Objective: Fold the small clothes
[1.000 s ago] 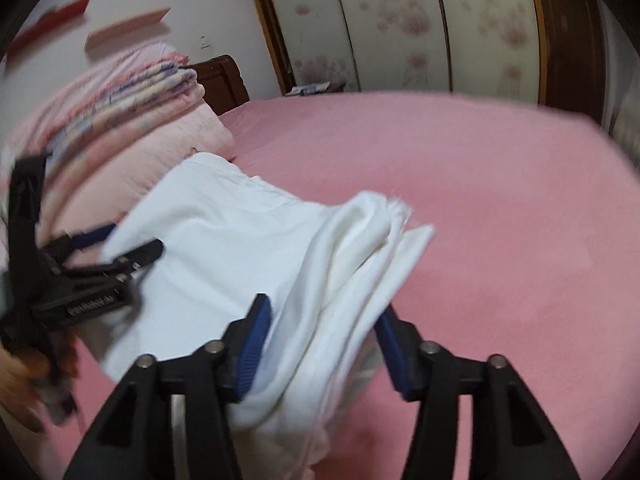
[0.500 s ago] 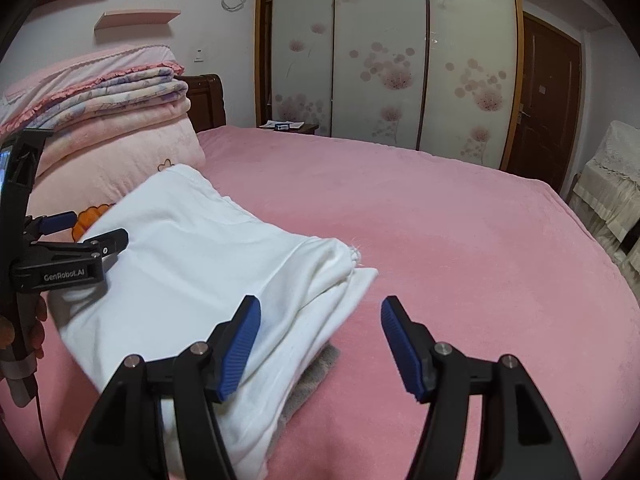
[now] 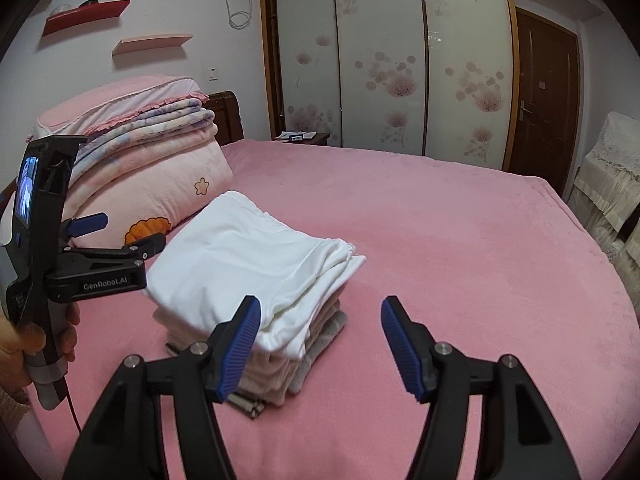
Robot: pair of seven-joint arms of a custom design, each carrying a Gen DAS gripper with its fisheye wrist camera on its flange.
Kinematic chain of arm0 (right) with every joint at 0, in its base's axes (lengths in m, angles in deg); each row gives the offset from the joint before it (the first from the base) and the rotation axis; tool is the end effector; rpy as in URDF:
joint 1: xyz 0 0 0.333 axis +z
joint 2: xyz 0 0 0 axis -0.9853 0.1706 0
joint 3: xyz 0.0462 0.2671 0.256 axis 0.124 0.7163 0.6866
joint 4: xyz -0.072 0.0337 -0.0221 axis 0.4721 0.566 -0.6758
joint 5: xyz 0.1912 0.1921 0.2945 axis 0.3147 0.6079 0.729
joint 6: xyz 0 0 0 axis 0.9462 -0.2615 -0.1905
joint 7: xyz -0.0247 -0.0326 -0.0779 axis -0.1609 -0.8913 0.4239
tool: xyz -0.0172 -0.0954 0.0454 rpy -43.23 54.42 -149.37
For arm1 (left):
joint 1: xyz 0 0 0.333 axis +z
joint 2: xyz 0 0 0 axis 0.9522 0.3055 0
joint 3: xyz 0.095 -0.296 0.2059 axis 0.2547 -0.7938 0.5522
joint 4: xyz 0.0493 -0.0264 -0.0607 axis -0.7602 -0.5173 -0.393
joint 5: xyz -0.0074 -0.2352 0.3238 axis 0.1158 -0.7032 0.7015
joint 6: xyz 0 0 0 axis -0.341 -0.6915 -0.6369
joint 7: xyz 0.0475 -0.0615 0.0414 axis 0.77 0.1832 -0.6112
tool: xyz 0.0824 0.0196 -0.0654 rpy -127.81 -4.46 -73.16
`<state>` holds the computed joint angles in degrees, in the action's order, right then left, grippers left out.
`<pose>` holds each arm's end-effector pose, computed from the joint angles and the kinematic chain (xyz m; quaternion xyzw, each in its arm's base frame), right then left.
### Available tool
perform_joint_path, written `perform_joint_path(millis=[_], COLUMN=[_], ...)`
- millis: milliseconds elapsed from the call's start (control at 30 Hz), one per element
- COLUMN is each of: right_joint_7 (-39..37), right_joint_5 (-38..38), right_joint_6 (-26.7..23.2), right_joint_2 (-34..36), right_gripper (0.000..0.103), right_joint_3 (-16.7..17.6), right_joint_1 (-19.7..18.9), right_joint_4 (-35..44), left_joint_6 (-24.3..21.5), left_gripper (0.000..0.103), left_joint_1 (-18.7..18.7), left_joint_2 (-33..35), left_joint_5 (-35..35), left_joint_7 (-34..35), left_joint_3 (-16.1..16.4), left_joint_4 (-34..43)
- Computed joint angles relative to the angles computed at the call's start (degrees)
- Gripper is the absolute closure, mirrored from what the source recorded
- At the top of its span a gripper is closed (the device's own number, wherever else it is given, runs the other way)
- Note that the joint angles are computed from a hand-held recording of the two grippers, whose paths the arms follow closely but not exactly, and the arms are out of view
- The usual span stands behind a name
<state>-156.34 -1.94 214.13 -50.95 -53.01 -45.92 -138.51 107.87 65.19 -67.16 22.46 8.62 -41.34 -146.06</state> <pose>0.3542 0.4213 0.5040 -0.6200 0.6473 -0.3005 0.3261 0.4593 -0.2340 0.5385 -0.5243 0.7306 -0.3017 0.3167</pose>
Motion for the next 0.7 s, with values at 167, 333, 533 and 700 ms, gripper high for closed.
perform_joint_path(millis=[167, 333, 533, 700], right_joint_7=[-3.4, -5.9, -8.9, -10.7], right_joint_5=[5.8, 12.6, 21.3, 26.6], right_joint_6=[-4.1, -6.8, -11.2, -16.7], right_joint_2=[-5.8, -12.6, -21.8, -27.6], right_gripper=[0.041, 0.041, 0.039, 0.039], right_joint_3=[2.2, 4.5, 7.5, 10.2], right_joint_1=[1.8, 3.3, 6.2, 8.9], right_joint_4=[-2.6, -5.9, -9.9, -11.8], left_joint_6=[-3.4, -8.1, -15.6, -20.4], left_gripper=[0.000, 0.000, 0.000, 0.000], left_joint_1=[-8.5, -15.3, -23.4, -27.7], left_joint_2=[-8.8, -17.9, -26.7, -31.9], left_joint_5=[-14.2, -22.6, -30.1, -32.1], left_joint_7=[9.1, 11.5, 10.1, 6.9], left_joint_3=[2.3, 1.4, 0.0, -3.6], left_joint_4=[-6.1, -11.2, -14.2, -14.9])
